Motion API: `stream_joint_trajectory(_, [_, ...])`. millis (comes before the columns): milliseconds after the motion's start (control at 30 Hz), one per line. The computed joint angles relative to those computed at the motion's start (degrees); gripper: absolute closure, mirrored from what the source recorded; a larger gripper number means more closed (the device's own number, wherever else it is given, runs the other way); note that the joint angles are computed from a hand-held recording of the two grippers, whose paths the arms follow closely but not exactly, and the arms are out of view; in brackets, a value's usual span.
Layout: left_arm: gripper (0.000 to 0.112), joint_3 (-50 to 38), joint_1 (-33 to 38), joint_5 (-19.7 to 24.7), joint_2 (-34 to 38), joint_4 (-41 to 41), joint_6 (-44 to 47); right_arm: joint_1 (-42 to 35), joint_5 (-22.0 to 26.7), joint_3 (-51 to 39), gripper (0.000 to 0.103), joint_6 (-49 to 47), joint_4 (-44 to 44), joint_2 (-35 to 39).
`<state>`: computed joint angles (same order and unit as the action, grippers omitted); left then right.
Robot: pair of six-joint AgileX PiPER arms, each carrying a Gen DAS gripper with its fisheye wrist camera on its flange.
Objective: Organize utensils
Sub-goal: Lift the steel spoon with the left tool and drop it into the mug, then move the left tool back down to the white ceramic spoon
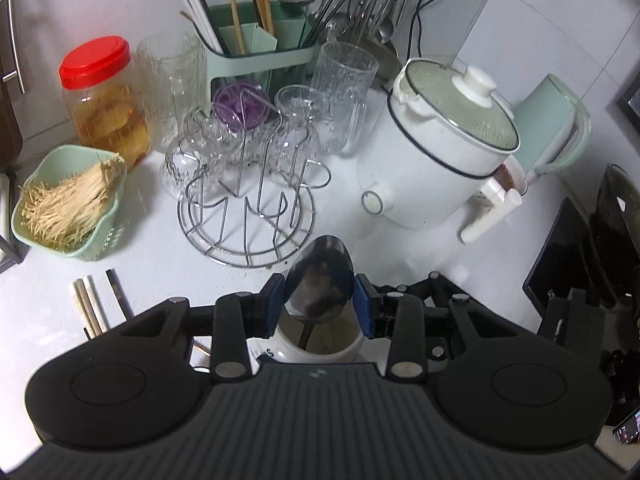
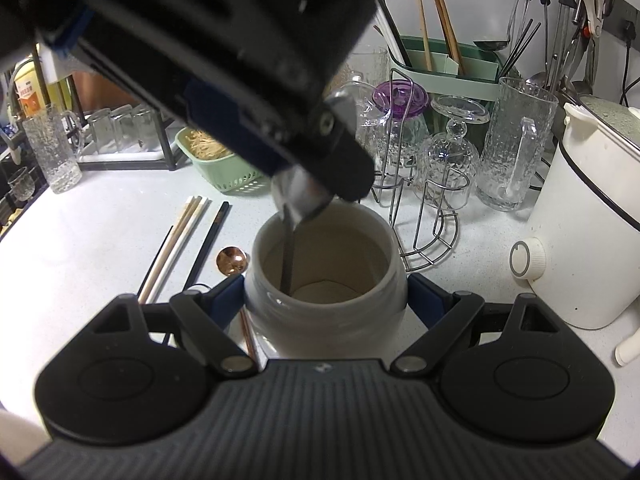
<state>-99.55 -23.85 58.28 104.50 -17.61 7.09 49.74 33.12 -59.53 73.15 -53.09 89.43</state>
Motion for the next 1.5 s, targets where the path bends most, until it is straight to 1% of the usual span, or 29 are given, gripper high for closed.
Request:
stream_joint_trajectory(100, [0.07, 0.46, -0.26, -0.28, -0.23, 0.49, -0.16, 0.0, -0.31, 0.2, 0.014, 0.45, -0.66, -0.04])
stream_joint_trajectory(167, [0.069, 1.25, -0.89, -1.37, -0.94, 1.96, -0.8, -0.13, -0.85, 0.49, 0.014, 0.7, -1.29, -0.1])
stream_joint_trajectory(233, [0.064, 1.95, -1.43, -2.21, -1.7, 3.43, -2.4, -0.24, -1.41, 0.91, 0.014, 1.27, -2.05, -0.25])
stream_joint_trajectory(300, [0.047, 4.88, -1.6, -4.75, -3.96, 4.19, -3.42, 0.09, -1.86, 1.93, 0.014, 3.84, -4.64, -0.45])
stream_joint_trajectory(333, [0.045, 6.53, -1.88, -6.05, -5.32, 5.42, -4.85, 0.23, -2.14, 2.54, 0.014, 5.29, -5.88, -0.68])
stream_joint_trajectory(400, [0.045, 10.14, -2.39, -8.44, -8.53, 7.68, -7.85, 0.34, -2.68, 3.42, 0.014, 7.44, -7.87, -0.99])
stream_joint_trajectory(500, [0.045, 17.01, -3.48, -12.84, -14.6, 12.37, -14.26, 0.34, -3.75, 4.82, 0.014, 10.0, -11.07, -1.48])
stream_joint_trajectory(600, [0.045, 23.77, -4.54, -15.79, -20.9, 17.21, -22.62, -0.14, -5.58, 6.66, 0.014, 12.73, -14.58, -2.26])
stream_joint_trajectory(667, [0.045, 27.29, -6.1, -16.61, -24.46, 21.96, -29.03, -0.33, -6.43, 7.55, 0.014, 13.92, -16.7, -2.57])
stream_joint_trajectory(733, [0.045, 29.16, -7.56, -15.51, -26.92, 26.36, -34.84, -0.6, -7.43, 8.42, 0.014, 15.59, -18.9, -2.84])
stream_joint_trajectory(800, [0.045, 31.52, -8.31, -15.18, -29.71, 28.53, -38.48, -1.07, -7.82, 8.01, 0.014, 13.11, -17.24, -2.85])
stream_joint_trajectory(933, [0.045, 34.0, -8.88, -13.1, -32.76, 31.8, -42.62, -1.84, -8.68, 7.37, 0.014, 8.94, -13.58, -2.91])
stream_joint_trajectory(1033, [0.045, 35.72, -7.02, -12.08, -34.64, 30.5, -42.55, -1.9, -8.55, 6.95, 0.014, 7.13, -11.62, -2.79])
stream_joint_trajectory(1233, [0.045, 38.49, -2.86, -10.78, -37.5, 26.35, -40.27, -3.12, -7.87, 3.96, 0.014, -4.97, 0.08, -2.2])
stream_joint_trajectory(1367, [0.045, 41.46, -1.83, -11.8, -38.67, 25.01, -39.73, -3.58, -7.05, 2.59, 0.014, -10.2, 5.0, -1.92])
stream_joint_trajectory(1500, [0.045, 46.26, 0.47, -15.06, -39.13, 20.96, -36.52, -3.79, -6.22, 1.8, 0.014, -13.7, 8.3, -1.9])
